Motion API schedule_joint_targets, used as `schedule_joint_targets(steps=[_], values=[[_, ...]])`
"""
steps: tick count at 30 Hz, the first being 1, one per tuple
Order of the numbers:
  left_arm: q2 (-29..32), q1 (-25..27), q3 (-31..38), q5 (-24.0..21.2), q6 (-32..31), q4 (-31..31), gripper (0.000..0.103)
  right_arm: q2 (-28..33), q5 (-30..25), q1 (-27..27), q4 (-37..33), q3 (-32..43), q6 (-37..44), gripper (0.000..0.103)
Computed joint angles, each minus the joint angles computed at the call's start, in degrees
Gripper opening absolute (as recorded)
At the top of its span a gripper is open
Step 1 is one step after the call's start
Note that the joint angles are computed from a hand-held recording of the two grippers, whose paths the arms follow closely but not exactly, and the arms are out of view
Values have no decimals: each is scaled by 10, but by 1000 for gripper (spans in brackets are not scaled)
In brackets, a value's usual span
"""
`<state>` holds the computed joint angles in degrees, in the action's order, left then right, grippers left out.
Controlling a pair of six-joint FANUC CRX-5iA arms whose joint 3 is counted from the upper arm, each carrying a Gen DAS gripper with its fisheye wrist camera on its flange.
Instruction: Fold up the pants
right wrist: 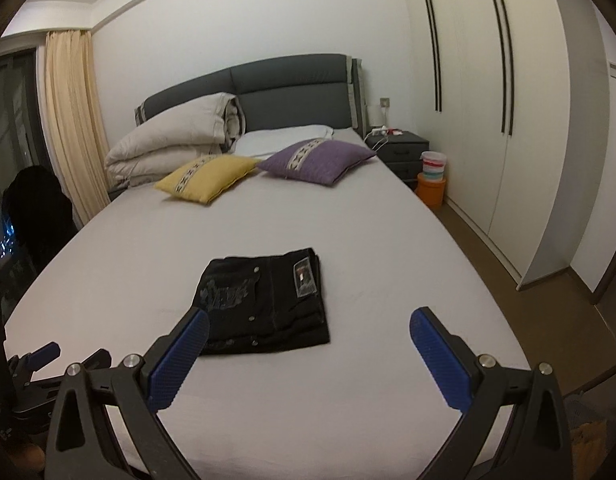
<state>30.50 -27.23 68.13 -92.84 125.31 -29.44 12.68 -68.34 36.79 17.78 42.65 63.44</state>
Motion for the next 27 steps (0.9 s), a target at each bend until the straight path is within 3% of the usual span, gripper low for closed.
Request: schedule_joint_targets(steps=[27], values=[[-1,8,-12,2,2,8,103,26,-70,22,-24,35,33,103]])
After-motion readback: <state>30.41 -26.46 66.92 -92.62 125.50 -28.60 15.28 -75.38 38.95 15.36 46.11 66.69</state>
